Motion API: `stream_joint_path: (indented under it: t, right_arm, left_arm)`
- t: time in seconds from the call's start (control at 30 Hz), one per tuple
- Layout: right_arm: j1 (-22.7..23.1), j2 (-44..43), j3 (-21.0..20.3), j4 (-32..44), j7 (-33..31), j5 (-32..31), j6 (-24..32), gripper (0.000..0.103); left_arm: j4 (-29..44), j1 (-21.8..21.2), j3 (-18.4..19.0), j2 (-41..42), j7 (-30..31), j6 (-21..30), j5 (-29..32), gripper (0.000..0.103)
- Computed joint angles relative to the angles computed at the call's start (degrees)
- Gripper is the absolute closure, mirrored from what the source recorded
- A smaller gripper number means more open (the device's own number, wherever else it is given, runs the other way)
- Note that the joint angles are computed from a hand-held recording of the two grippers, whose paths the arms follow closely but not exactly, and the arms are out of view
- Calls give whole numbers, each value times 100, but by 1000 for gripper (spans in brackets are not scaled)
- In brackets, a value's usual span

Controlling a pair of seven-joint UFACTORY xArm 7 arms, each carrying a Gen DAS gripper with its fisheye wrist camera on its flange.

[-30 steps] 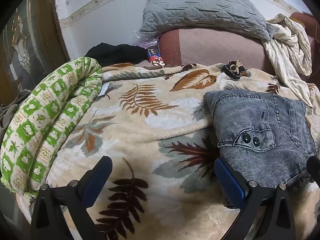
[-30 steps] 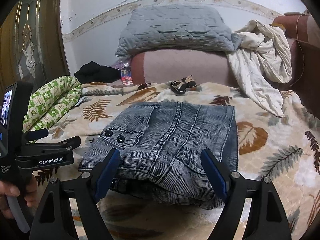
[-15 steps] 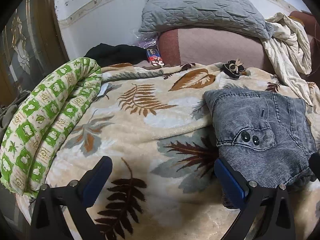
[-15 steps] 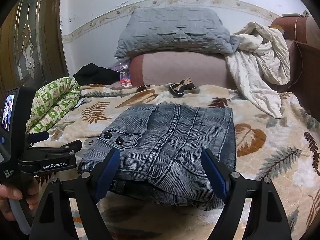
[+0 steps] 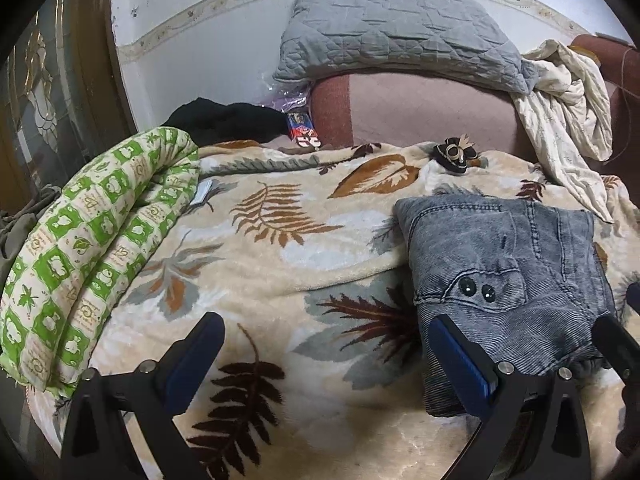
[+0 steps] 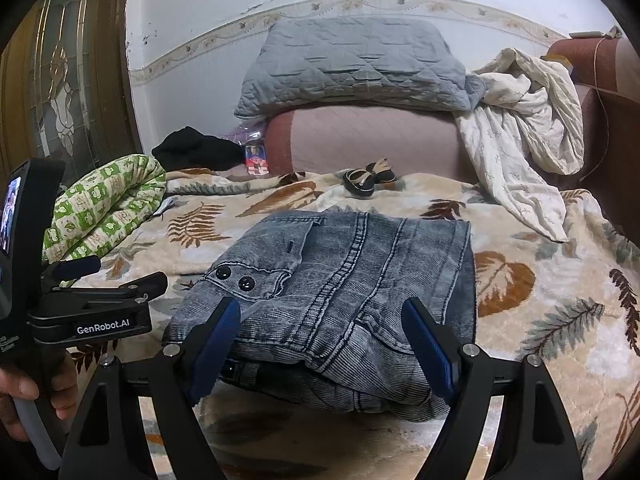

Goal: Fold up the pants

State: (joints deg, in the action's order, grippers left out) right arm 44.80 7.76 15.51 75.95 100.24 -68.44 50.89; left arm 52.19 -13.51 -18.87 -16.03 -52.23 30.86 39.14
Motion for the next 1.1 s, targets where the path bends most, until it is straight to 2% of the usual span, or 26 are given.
stream_joint_path:
  t: [0.87,1.1]
  right_arm:
    - [47,39,-11,48,-44,-35,57,20]
    - [53,60,-21,60,-40,-28,43,20]
  left_arm:
    - [-49,64,-58,-138,-72,-103,-53,0]
    - [-48,155,-136,-105,-154,-104,105,0]
